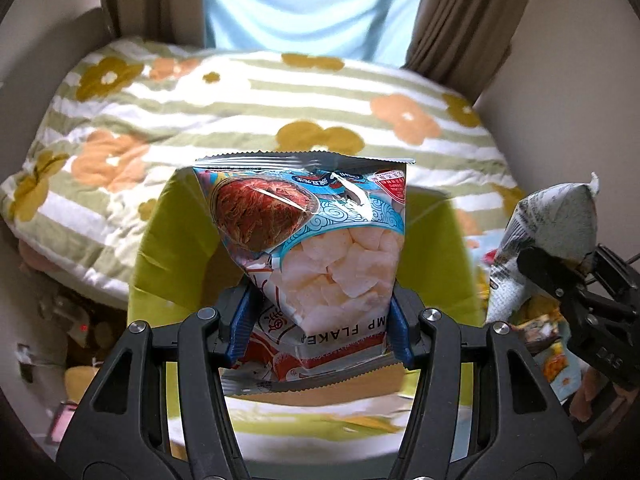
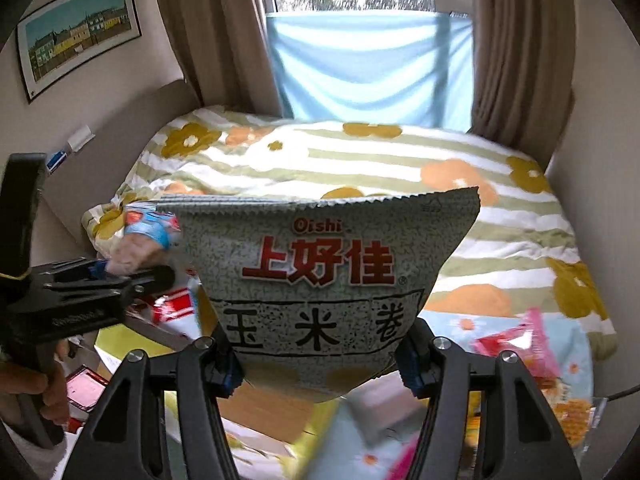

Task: Organize snacks
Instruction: 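Carry both held bags over the cardboard box and release them inside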

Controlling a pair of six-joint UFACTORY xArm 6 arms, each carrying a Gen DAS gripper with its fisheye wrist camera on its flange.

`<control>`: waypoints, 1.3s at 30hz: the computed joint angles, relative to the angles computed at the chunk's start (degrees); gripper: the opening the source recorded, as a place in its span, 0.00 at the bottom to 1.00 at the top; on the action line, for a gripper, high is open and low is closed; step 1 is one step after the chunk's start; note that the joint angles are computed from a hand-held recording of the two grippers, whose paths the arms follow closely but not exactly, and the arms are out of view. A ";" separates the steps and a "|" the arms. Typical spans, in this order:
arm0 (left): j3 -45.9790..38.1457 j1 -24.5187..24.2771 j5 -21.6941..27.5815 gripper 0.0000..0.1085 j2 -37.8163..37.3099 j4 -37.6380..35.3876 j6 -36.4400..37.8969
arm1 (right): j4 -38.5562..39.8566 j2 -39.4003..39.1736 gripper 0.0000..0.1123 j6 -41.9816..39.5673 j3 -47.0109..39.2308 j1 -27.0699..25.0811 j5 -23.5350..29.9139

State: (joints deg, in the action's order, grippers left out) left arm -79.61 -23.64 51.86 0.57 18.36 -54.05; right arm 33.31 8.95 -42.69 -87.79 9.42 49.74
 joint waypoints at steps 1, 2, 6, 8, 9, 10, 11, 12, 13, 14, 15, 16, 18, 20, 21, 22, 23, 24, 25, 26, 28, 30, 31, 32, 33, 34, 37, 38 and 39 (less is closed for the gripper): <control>0.80 0.75 -0.47 0.48 0.09 -0.90 0.77 | -0.72 0.75 0.50 0.79 -0.44 0.97 0.08; 1.65 1.68 -1.00 0.48 0.29 -1.84 1.69 | -1.22 0.84 0.50 0.99 -0.09 1.55 0.02; 3.75 4.54 -1.70 0.48 1.84 -3.63 4.00 | -3.13 3.89 0.50 2.10 -2.44 3.81 0.70; 4.03 5.56 -1.59 0.48 2.83 -3.89 4.81 | -3.99 5.93 0.50 2.78 -4.35 4.66 1.27; 4.02 6.02 -1.72 0.48 3.43 -4.08 5.38 | -4.36 6.53 0.50 3.17 -4.87 4.94 1.53; 4.01 6.52 -2.07 0.48 4.11 -4.35 6.03 | -4.65 7.06 0.50 3.56 -5.27 5.30 1.58; 3.77 6.77 -2.16 0.48 4.63 -4.61 6.48 | -4.77 7.29 0.50 3.49 -5.38 5.28 1.68; 3.43 7.16 -2.42 0.48 5.45 -5.17 7.41 | -5.45 8.15 0.50 3.88 -6.06 5.49 1.68; 3.28 7.40 -3.25 0.49 6.07 -5.88 8.62 | -5.93 8.65 0.50 4.15 -6.37 5.56 1.75; 3.41 7.54 -4.12 0.55 6.28 -6.40 9.71 | -6.34 8.94 0.50 4.68 -6.54 5.84 1.80; 3.23 7.47 -4.12 0.62 6.51 -6.16 9.89 | -6.53 9.16 0.50 4.83 -6.69 5.68 2.14; 2.63 7.13 -3.25 0.84 6.86 -4.85 9.22 | -6.77 9.72 0.50 5.16 -7.21 5.59 2.47; 2.56 6.63 -2.83 0.95 6.63 -2.85 8.28 | -7.28 9.96 0.50 6.20 -7.42 5.76 2.56; 3.03 6.52 -3.53 0.94 6.06 -3.31 9.10 | -7.59 10.19 0.50 6.69 -7.67 5.70 2.80; 2.73 6.43 -2.78 0.94 6.11 -3.15 9.03 | -8.07 10.50 0.50 7.18 -8.00 5.90 2.77; 2.43 6.30 -1.89 0.94 6.10 -2.85 8.90 | -8.44 10.55 0.50 7.33 -8.08 5.86 2.93; 2.39 6.26 -1.48 0.94 5.93 -2.77 8.86 | -8.80 10.69 0.50 7.63 -8.35 5.96 3.17; 2.32 6.06 -0.71 0.94 5.64 -2.42 8.36 | -9.13 10.80 0.50 7.99 -8.51 6.15 3.32; 2.49 5.92 -0.25 0.94 5.23 -2.16 7.93 | -9.40 10.94 0.50 8.30 -8.70 6.27 3.52; 3.18 5.76 -0.45 0.94 4.40 -2.12 7.51 | -9.59 10.98 0.50 8.52 -8.68 6.38 3.64; 4.14 5.63 -0.61 0.94 3.33 -2.10 6.98 | -10.07 11.79 0.50 9.07 -9.62 6.68 4.15; 4.76 5.42 -0.30 0.94 2.46 -1.66 6.30 | -10.79 12.59 0.51 9.76 -10.32 7.09 4.31; 4.95 5.33 -0.10 0.94 2.09 -1.49 6.11 | -11.00 13.50 0.51 9.98 -11.40 7.35 4.80; 5.07 5.19 0.08 0.94 1.89 -1.44 5.96 | -10.77 13.63 0.51 9.58 -11.33 7.34 4.80; 5.31 5.21 0.03 0.94 1.61 -1.69 6.12 | -11.09 14.13 0.51 9.76 -11.75 7.63 4.77; 5.70 5.27 -0.19 0.94 1.21 -2.08 6.24 | -11.63 14.56 0.51 10.12 -12.09 7.88 4.57; 6.71 5.20 -0.29 0.94 0.23 -1.83 5.61 | -12.13 14.65 0.72 11.52 -11.50 8.14 3.93; 6.85 5.11 -0.12 0.94 0.00 -1.70 5.40 | -11.49 14.26 0.82 11.68 -10.82 8.05 3.33; 7.03 4.99 -0.04 0.94 -0.27 -1.43 5.05 | -10.97 13.67 0.84 11.52 -9.87 8.02 2.69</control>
State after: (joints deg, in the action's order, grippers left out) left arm -72.57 -18.65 51.82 0.30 16.93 -49.00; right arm 22.34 22.62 -31.18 -97.66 17.43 52.43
